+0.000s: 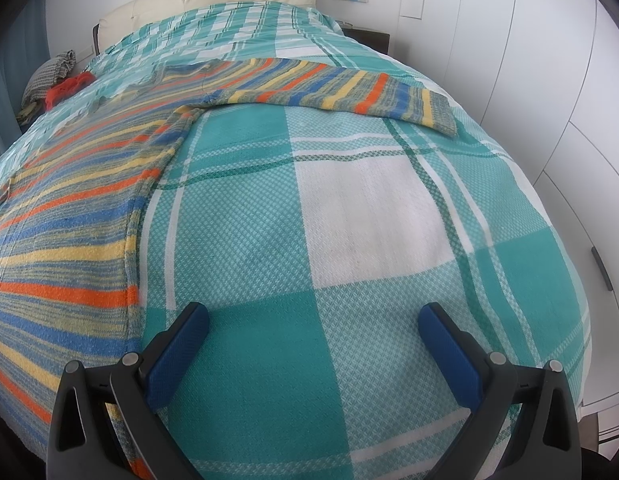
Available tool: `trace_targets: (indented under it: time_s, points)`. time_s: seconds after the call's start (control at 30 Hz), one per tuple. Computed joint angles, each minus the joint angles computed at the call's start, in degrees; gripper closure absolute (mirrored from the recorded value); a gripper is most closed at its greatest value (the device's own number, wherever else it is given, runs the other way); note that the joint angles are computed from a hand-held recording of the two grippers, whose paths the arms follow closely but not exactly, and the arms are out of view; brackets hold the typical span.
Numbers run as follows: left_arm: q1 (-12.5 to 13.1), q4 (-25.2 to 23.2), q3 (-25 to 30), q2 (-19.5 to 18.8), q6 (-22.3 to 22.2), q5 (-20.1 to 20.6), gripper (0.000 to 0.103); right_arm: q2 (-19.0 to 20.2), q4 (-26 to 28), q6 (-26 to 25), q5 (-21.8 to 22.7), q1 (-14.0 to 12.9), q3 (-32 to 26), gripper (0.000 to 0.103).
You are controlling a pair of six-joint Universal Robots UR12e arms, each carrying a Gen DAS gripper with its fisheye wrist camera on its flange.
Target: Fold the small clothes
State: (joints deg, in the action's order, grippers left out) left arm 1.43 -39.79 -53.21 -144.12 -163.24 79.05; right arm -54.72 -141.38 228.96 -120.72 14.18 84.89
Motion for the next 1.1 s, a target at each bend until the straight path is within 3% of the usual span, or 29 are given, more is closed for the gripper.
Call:
trace_targets:
  time_s: [0.1, 0.37, 0.47, 0.57, 0.63, 0.77, 0.83, 0.9, 1.0, 1.03, 1.07, 1.1]
  points:
    - [0.42, -0.61, -0.61, 1.01, -0.07, -1.16, 0.001, -0.32, -0.04, 0.16, 0.49, -0.03, 0.36, 0.0]
    - [0.99, 9.3, -4.47, 3.25, 1.67, -4.02, 0.001, -2.0, -0.68, 0.79, 3.67, -0.31, 1.49, 0.0]
    - [0.98, 9.39, -4.56, 3.0, 1.2, -3.32, 0.001, -3.65, -11.42, 2.15, 3.16, -0.41, 4.95, 0.001]
    - [1.17, 7.18, -2.97, 2.17, -2.78, -3.95, 0.001, -5.52, -24.84, 2.82, 5.46, -2.47, 9.19, 0.001]
    - [1.26, 6.75, -1.94, 1.52, -5.14, -4.43, 0.001, -6.96, -31.14, 7.39, 10.22, -5.58, 12.04, 0.001]
    - [1.05, 5.23, -0.05, 0.38, -6.78, -3.29, 0.001, -7.27, -43.01, 26.64, 23.1, -12.77, 16.92, 0.002]
    - [1.08, 4.09, 0.9, -0.13, -7.85, -3.11, 0.001, -5.55, -49.19, 35.8, 25.39, -14.65, 17.9, 0.008]
    - [1.14, 3.05, 1.49, -0.44, -9.0, -2.69, 0.001, -4.07, -50.73, 37.91, 25.96, -15.78, 17.24, 0.012]
    - [1.26, 1.33, 2.18, -0.82, -10.38, -1.65, 0.001, -2.88, -47.36, 34.74, 24.5, -16.54, 14.81, 0.015]
    - [1.3, 0.78, 2.46, -0.97, -10.75, -1.41, 0.001, -2.55, -45.73, 33.46, 24.16, -16.68, 13.87, 0.018]
    - [1.35, 0.42, 2.67, -1.1, -11.05, -1.27, 0.001, -2.31, -43.58, 32.15, 23.98, -16.8, 12.9, 0.031]
    - [1.36, 0.14, 2.92, -1.23, -11.34, -1.15, 0.001, -2.14, -41.16, 30.87, 24.47, -16.96, 11.98, 0.061]
